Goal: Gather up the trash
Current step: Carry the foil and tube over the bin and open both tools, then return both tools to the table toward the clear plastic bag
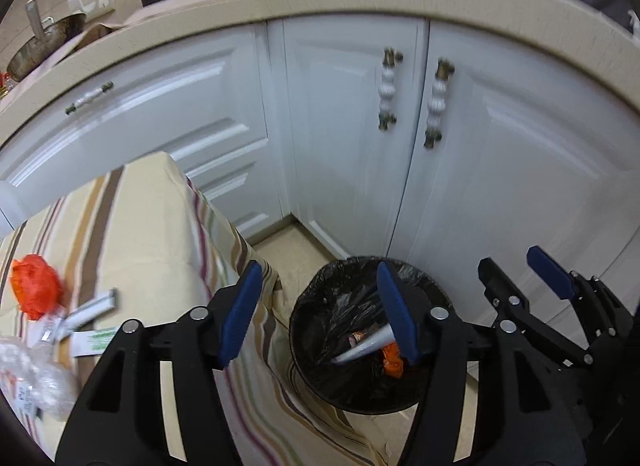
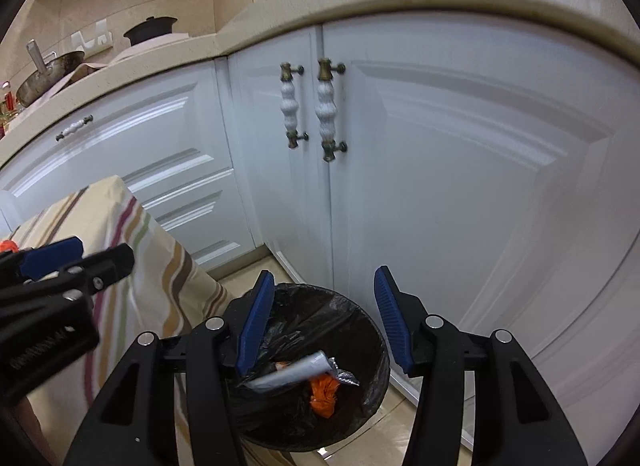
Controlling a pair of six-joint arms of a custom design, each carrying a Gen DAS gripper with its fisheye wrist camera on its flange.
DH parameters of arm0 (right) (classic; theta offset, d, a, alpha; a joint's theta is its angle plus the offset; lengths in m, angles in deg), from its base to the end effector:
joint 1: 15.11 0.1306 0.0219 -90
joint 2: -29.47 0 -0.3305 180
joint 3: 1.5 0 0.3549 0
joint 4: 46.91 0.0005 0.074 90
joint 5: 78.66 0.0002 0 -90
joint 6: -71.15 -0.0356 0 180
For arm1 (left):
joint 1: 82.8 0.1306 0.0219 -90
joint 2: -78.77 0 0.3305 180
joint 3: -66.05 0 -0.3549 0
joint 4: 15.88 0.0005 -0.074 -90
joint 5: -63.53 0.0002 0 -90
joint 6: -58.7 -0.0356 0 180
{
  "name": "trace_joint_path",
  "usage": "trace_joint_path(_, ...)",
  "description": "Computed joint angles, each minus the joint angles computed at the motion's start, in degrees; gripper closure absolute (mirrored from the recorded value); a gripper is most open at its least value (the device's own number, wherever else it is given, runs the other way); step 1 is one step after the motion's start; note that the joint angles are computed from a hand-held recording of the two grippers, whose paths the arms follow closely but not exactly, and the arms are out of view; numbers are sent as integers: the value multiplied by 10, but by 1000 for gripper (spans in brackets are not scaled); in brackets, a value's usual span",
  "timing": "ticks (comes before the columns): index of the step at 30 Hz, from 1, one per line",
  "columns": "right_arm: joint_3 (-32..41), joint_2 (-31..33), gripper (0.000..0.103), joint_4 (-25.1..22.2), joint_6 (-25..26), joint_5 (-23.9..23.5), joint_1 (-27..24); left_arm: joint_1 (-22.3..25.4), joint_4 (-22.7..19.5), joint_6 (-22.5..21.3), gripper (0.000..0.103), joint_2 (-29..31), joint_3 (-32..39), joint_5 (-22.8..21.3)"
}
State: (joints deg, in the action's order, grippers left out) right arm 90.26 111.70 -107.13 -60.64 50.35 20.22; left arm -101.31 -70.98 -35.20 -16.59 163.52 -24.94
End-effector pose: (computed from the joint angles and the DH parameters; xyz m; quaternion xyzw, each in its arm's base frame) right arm 0.3326 0.2077 0.4380 0.1621 0.8800 -0.0482 0.4439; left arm 0.3959 -0.1341 0.4646 0.1830 0.8959 -0.0635 0.3997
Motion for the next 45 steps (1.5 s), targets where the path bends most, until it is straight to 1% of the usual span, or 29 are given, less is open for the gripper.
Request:
trace_joint_path(4, 35, 10, 49, -17, -7, 20, 31, 37, -12, -9, 43, -34, 1, 28)
trace_joint_path(6, 57, 22, 48, -19, -3, 27, 50, 57, -15, -16, 39, -50, 3, 33)
trace_joint_path(8, 76, 36, 48, -16, 3, 28, 63, 85, -15, -29, 38, -68, -2, 40)
trace_joint_path(10, 101, 55, 48, -12, 8, 22, 79, 115, -21, -43, 38, -80, 0, 48)
trace_joint_path(15, 168, 104, 48, -4, 25, 10, 121, 218, -38, -82, 35, -109, -7, 73)
trace_joint_path(19, 224, 149, 47, 1, 43, -3, 151, 304, -45, -109, 33, -113, -5, 90)
trace_joint_path(24, 301, 213, 45, -1, 66, -24, 183, 399, -51, -125, 33, -99, 3, 107)
trace_joint_path(28, 361, 261, 38, -12, 80, -39, 196, 457, -52, -135, 33, -84, 8, 122)
trace_joint_path(29, 379, 275, 37, -18, 83, -45, 199, 466, -51, -137, 33, -82, 8, 124)
trace_joint_path(31, 410, 299, 32, -32, 86, -54, 205, 486, -51, -145, 33, -74, 9, 131)
trace_joint_path(33, 448, 328, 29, -56, 89, -66, 206, 498, -51, -151, 32, -68, 8, 133)
trace_joint_path(36, 519, 378, 29, -110, 86, -90, 203, 512, -60, -160, 31, -58, 9, 143)
trace_joint_path(38, 554, 401, 29, -134, 83, -101, 200, 513, -65, -163, 30, -55, 7, 146)
trace_joint_path(39, 572, 412, 29, -145, 83, -106, 199, 514, -67, -165, 26, -54, 7, 149)
trace_joint_path(41, 596, 428, 29, -164, 82, -113, 198, 512, -71, -169, 25, -51, 6, 156)
trace_joint_path(42, 607, 435, 31, -173, 82, -118, 197, 511, -72, -171, 25, -52, 4, 158)
trace_joint_path(43, 609, 436, 42, -176, 82, -123, 196, 509, -73, -173, 25, -52, 2, 161)
trace_joint_path(44, 612, 439, 48, -180, 82, -130, 195, 508, -73, -175, 25, -51, 0, 163)
trace_joint_path(45, 614, 440, 51, -182, 81, -136, 194, 506, -73, -177, 24, -52, -2, 165)
